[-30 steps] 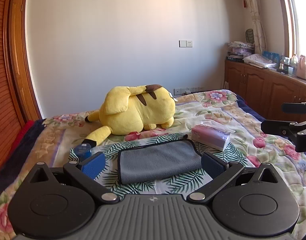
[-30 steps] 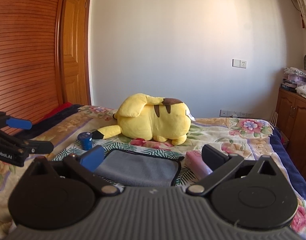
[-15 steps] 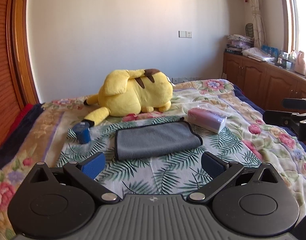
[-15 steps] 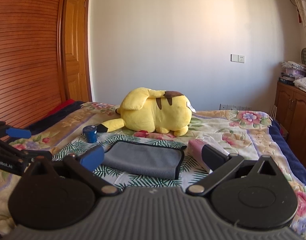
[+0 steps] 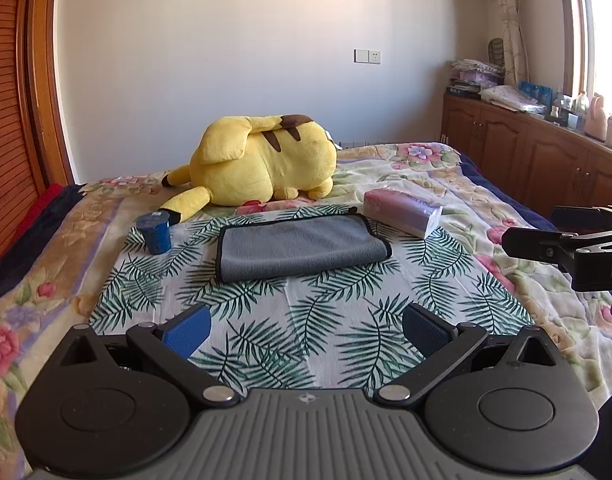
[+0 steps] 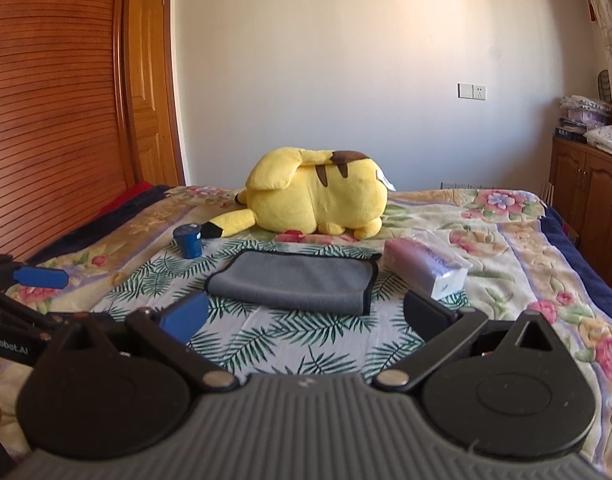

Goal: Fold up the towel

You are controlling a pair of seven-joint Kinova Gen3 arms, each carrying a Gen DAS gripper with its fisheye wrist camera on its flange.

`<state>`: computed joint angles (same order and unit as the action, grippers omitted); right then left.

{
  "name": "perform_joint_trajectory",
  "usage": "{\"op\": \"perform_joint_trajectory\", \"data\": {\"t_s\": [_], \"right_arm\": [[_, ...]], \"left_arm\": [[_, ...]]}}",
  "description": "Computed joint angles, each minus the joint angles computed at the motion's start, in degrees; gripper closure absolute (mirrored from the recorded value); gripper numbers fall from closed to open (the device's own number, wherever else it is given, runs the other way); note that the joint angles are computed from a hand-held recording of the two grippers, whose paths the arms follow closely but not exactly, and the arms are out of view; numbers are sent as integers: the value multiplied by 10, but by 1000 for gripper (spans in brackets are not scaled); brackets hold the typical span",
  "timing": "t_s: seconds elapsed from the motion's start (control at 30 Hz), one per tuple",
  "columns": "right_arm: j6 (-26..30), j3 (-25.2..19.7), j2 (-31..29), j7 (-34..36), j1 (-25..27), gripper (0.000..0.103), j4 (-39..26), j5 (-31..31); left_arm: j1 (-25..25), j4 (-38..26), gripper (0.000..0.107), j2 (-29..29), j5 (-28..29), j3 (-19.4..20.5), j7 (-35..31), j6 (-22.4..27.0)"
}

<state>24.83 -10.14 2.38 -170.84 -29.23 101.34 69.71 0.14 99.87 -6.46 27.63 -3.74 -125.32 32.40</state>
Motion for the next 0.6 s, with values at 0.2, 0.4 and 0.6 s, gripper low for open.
{"op": "perform_joint_trajectory", "data": {"t_s": [0.2,0.4,0.6], "right_arm": [[13,-6,-2,-29,-6,0,19,17],[19,-12,-4,-49,-11,0,36,23],[25,-19,-6,-58,-16,0,46,32]], "left_arm": [[4,30,21,-12,2,-3,3,-15],[9,66,21,-26,-32,8,32,-53],[35,97,21,-35,-39,-11,46,-84]]}}
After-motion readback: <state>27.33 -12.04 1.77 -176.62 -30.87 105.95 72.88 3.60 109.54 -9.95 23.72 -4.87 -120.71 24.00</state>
